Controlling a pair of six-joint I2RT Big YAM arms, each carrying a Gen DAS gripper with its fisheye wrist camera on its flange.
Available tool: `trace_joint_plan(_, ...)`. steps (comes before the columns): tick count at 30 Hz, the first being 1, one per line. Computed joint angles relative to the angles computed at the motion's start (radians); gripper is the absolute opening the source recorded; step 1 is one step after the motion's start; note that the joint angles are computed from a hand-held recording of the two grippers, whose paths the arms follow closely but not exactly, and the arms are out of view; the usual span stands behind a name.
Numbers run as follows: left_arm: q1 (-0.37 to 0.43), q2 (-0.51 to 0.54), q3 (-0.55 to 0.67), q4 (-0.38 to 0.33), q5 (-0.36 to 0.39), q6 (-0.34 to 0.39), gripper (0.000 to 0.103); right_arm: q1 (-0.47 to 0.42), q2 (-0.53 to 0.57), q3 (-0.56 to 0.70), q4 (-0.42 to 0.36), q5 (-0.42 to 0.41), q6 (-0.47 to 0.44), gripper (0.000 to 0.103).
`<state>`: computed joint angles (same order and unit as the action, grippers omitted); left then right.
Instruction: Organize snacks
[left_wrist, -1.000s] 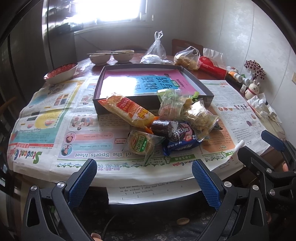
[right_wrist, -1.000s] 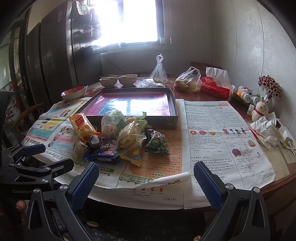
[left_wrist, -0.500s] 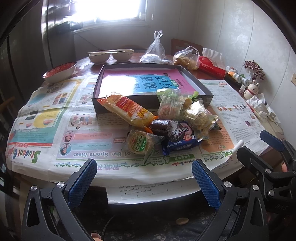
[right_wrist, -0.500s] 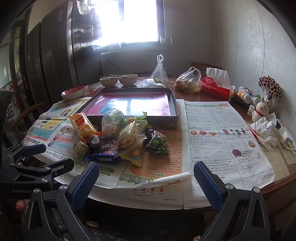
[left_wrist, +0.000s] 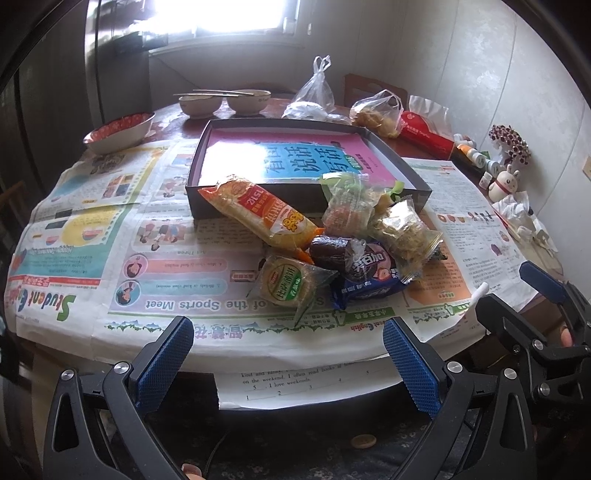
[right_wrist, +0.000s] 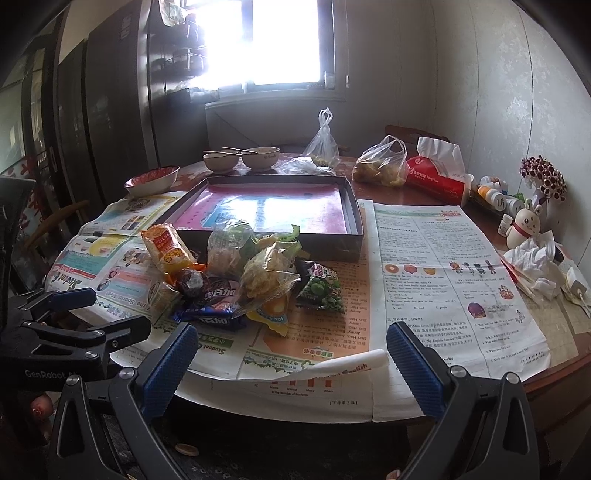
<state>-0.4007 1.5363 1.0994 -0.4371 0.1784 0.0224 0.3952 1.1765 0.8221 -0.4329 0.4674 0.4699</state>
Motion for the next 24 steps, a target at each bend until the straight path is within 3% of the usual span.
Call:
trace_joint_plan(11,0.017,0.044,0.04,-0.028,0.034,0.007,0.102,-0.03,0.025,0.009,0.01,-0.046,-0.005,0.103)
trace_joint_plan(24,0.02,0.073,0.07,-0.041,0.018,0.013,0.102,-0.054,0.061,0.035,0.022,-0.072,-0.036,0.103)
